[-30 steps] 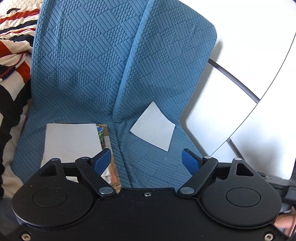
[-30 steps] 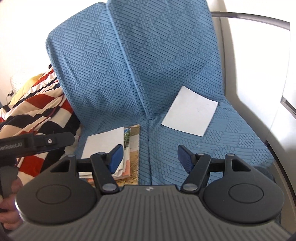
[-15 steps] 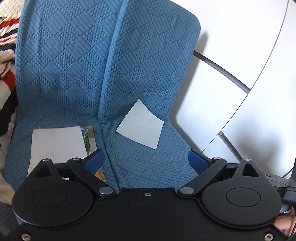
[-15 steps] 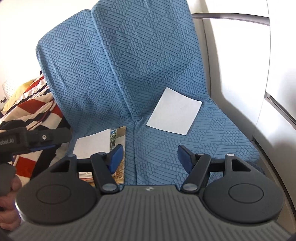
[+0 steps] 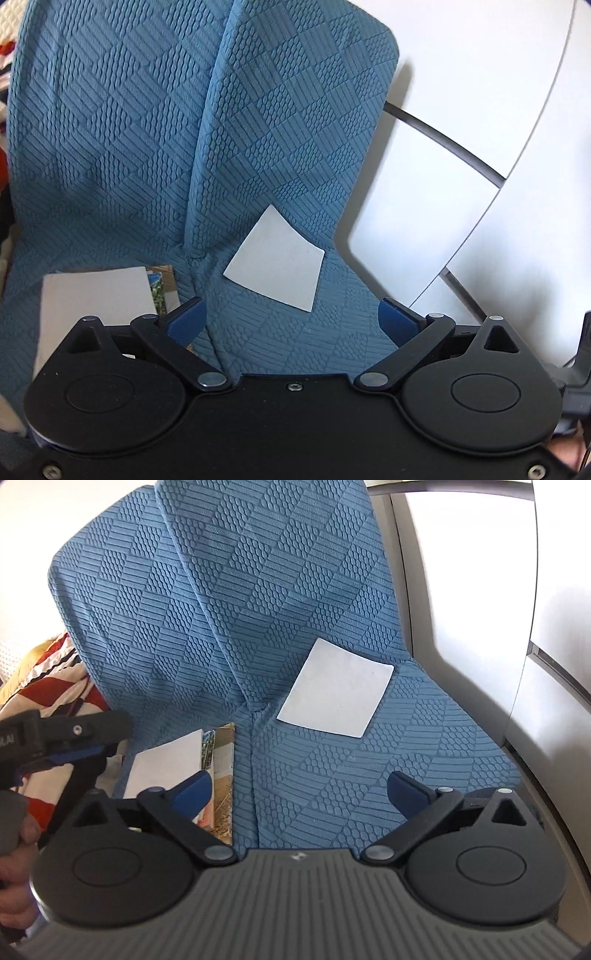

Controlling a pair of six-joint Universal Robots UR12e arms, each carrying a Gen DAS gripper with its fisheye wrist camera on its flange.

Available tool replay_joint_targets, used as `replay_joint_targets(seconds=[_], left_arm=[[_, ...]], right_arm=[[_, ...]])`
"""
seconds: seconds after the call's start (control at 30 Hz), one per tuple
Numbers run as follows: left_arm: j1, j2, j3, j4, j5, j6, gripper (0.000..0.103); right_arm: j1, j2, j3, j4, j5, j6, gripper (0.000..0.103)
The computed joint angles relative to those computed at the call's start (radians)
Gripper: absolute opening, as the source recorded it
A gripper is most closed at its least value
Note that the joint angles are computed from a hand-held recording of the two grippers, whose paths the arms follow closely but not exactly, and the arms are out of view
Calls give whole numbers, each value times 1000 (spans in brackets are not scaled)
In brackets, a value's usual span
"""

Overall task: Organize objects
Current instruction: 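Raise both grippers away from the book stack, then move the right gripper to the white envelope lying on the seat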

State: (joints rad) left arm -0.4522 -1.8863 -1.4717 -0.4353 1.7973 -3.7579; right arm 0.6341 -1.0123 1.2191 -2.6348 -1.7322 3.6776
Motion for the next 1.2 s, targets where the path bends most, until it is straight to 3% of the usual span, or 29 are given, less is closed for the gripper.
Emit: replay_joint_targets(seconds=[0.13,0.2,0.47,0.57,0.8,0.93,1.13,1.2], left_arm=[[25,-26,8,18,-67,-35,99],[30,-43,10,58,-65,-30,99],[41,-112,56,44,-32,24,99],[46,-136,71,47,-22,30,99],[79,-173,113,-23,-82,25,99],[112,-195,126,-52,-161,-27,97],[157,-228,126,-18,-271,-105,91],[169,-242,136,-14,-295,-119,87]], right_arm=[[3,22,-6,-22,-40,-23,103],[0,31,-4,-40,-45,-31,103],[-17,75,-2,-119,-42,-72,103],[-27,96,-22,-87,-38,-74,103],[-45,153,-87,-70,12,-39,103],[-61,185,-127,-30,63,-6,103],[-82,231,-190,11,112,53,102],[-87,249,-213,17,121,61,97]])
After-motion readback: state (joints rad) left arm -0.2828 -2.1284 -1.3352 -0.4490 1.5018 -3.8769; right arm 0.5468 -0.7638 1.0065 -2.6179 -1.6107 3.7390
